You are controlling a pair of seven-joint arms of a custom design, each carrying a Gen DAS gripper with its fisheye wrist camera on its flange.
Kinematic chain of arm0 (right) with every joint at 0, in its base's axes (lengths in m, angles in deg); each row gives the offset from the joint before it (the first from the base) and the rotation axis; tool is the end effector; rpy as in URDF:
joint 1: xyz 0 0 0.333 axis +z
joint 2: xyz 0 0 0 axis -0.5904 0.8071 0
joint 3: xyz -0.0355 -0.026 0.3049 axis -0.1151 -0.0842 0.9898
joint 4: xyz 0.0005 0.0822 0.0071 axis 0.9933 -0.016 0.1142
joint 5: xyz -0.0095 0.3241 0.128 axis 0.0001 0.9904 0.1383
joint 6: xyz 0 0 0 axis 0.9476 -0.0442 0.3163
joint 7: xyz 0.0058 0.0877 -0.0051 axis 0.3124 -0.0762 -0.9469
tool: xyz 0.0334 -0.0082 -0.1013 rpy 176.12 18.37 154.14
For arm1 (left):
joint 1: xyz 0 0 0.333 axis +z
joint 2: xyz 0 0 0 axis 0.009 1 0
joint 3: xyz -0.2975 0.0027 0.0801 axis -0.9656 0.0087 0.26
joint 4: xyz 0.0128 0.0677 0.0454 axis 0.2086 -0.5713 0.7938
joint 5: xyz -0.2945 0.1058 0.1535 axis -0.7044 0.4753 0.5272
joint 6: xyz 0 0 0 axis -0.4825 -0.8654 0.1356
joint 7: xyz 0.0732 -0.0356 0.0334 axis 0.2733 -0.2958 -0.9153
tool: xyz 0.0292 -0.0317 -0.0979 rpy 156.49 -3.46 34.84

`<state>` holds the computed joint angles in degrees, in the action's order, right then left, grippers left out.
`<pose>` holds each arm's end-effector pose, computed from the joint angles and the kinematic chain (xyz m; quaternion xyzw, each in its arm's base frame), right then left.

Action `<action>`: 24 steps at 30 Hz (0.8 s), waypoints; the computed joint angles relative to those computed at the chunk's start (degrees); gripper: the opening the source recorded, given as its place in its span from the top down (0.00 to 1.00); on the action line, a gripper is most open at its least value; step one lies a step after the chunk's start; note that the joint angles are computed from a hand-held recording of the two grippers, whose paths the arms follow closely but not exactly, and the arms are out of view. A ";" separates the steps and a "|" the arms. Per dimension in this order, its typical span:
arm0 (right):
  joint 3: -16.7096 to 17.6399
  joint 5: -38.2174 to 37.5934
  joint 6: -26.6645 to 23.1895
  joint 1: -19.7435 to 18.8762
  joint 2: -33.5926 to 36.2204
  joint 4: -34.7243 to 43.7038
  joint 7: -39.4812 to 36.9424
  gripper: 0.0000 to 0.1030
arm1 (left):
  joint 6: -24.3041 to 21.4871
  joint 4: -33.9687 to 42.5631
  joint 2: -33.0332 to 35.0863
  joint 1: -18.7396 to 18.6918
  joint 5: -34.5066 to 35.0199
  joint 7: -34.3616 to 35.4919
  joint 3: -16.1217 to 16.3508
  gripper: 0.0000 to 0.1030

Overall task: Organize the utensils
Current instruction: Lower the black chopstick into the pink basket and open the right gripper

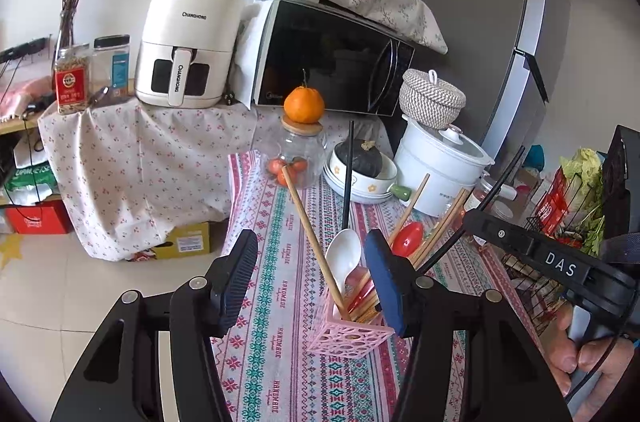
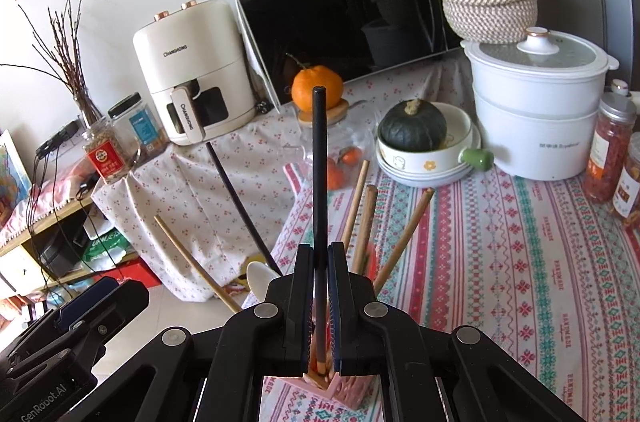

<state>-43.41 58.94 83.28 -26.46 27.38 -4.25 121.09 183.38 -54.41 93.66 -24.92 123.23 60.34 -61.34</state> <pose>0.6373 0.1684 0.5436 -0.6960 0.5233 -0.1374 0.4720 0.5578 -0.3480 0.5395 -0.6974 0.5142 -0.3983 0.3009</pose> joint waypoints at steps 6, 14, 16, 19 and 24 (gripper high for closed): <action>-0.81 -2.39 -2.07 0.27 1.05 0.73 2.82 0.92 | -0.29 0.40 0.42 0.01 -1.01 1.33 -0.17 0.43; -0.26 0.02 -3.81 -1.10 0.24 0.41 2.28 0.72 | -1.19 0.73 0.65 -0.07 -3.06 2.74 -0.19 0.30; -0.25 0.81 -4.06 -1.29 -0.23 0.08 1.71 0.68 | -1.63 0.84 0.68 -0.13 -3.63 2.98 -0.24 0.27; -0.60 1.20 -3.67 -1.14 -1.25 -0.98 1.06 0.60 | -2.46 1.03 0.61 -0.22 -4.58 3.45 -0.36 0.23; -1.27 2.16 -1.72 -0.93 -4.42 -4.47 -1.26 0.37 | -7.24 2.17 0.24 -1.42 -5.80 4.18 -0.85 0.14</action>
